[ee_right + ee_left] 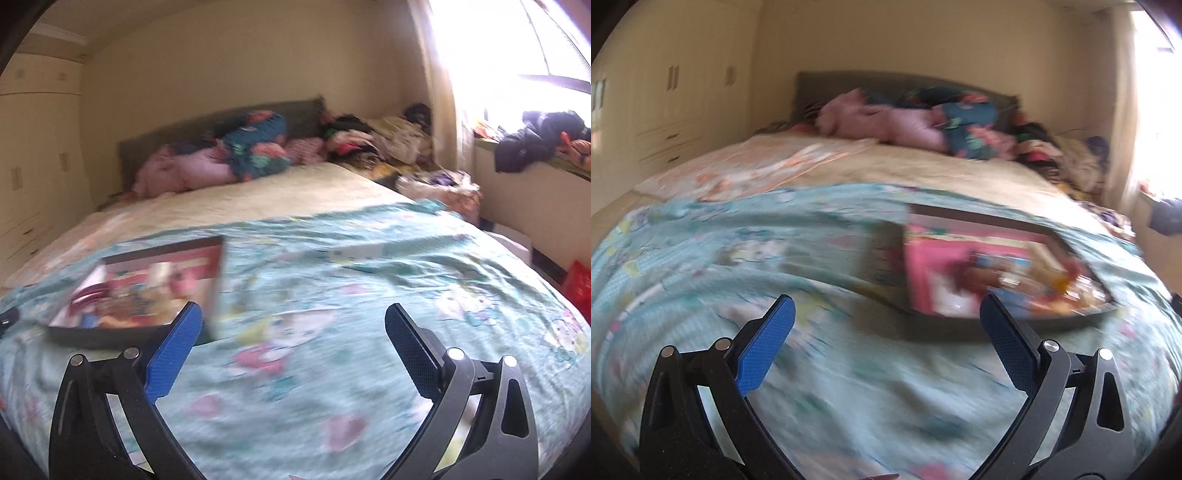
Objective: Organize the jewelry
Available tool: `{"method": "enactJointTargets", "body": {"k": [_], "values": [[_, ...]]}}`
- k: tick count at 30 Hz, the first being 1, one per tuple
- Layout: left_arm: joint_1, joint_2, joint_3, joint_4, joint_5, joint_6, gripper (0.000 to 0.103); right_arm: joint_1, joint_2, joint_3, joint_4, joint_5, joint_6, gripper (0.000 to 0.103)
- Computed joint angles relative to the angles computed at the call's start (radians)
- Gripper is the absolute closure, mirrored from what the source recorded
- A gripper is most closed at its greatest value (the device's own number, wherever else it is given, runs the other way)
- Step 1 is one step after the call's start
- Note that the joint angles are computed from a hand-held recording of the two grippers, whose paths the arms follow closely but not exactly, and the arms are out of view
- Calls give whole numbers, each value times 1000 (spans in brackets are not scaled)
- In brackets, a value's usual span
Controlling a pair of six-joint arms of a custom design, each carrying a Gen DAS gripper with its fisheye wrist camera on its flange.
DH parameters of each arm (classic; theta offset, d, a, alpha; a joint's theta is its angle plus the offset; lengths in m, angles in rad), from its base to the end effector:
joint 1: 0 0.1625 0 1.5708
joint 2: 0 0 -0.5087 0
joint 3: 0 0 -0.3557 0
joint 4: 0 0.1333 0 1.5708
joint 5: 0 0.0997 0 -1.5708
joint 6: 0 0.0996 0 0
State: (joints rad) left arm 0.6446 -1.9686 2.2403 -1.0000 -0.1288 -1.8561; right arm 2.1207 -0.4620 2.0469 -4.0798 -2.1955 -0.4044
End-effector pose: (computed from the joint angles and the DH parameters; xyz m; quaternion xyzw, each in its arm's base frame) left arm -0.0223 -0.3071 0.4531 -0.0661 0.7337 -0.5378 0.4098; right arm 0.3644 -0.4509 0.0645 0.2695 -0.8196 0.4431 0.2435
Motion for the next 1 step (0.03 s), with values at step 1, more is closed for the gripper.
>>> {"method": "enactJointTargets", "body": {"k": [1], "values": [[97, 10, -36, -55, 27, 66, 11, -33, -13, -65, 92, -64, 10, 6]]}}
